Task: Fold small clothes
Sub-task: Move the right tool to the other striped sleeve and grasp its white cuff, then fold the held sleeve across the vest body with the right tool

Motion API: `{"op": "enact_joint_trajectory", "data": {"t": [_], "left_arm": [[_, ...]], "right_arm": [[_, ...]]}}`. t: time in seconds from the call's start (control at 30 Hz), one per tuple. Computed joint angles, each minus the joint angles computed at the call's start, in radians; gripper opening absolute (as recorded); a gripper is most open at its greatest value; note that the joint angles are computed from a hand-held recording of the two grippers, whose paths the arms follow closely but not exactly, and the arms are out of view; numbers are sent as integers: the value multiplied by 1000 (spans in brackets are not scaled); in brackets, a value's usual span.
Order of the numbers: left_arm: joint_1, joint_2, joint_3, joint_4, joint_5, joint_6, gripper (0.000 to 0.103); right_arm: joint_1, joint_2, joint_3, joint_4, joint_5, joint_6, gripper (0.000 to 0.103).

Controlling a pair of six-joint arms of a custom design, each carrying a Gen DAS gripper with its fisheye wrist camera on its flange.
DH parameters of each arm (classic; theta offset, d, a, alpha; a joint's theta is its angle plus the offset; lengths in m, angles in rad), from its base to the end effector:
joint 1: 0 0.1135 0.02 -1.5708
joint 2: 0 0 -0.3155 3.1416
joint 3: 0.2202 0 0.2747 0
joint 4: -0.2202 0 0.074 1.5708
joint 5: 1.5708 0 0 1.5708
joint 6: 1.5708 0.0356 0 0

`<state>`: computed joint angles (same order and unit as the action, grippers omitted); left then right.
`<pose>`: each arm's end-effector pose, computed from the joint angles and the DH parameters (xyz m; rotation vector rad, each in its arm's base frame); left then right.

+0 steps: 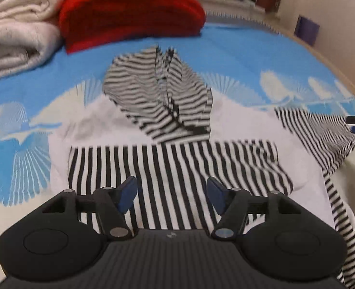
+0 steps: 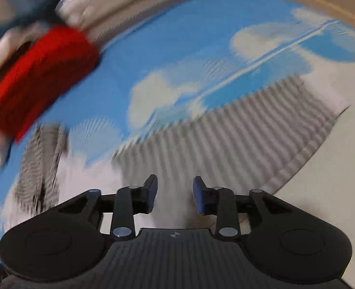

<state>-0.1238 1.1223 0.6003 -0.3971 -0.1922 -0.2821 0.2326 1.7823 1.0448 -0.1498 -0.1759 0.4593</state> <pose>0.2108 -0.0194 0.2295 -0.2750 2.4519 0.0649 0.3818 0.0968 0.2016 0.2056 2.5016 0.5107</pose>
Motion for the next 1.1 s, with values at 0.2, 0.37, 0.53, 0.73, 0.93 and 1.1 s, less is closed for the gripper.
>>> {"op": "enact_joint_trajectory", "data": {"t": [0.2,0.37,0.53,0.73,0.93,1.1], "left_arm": [[3,-36,-4,40,-77,-67,70],[-12,-30,10,27,-175,-69,73],[14,-16,13,14,-118,-51,73],[57,-2,19,-12,-110,-71,73],[75,-6,30,-34,-98,-72,73],[87,-5,30,-36,-92,-62,74]], "right_arm": [[-207,46,31,23,30,41,39],[-299,129,42,2,-23,92,39],[-319,183,38,11,-38,129,39],[-324,226,42,39,-35,159,39],[-325,243,40,86,-26,224,39],[-316,261,38,124,-10,237,10]]}}
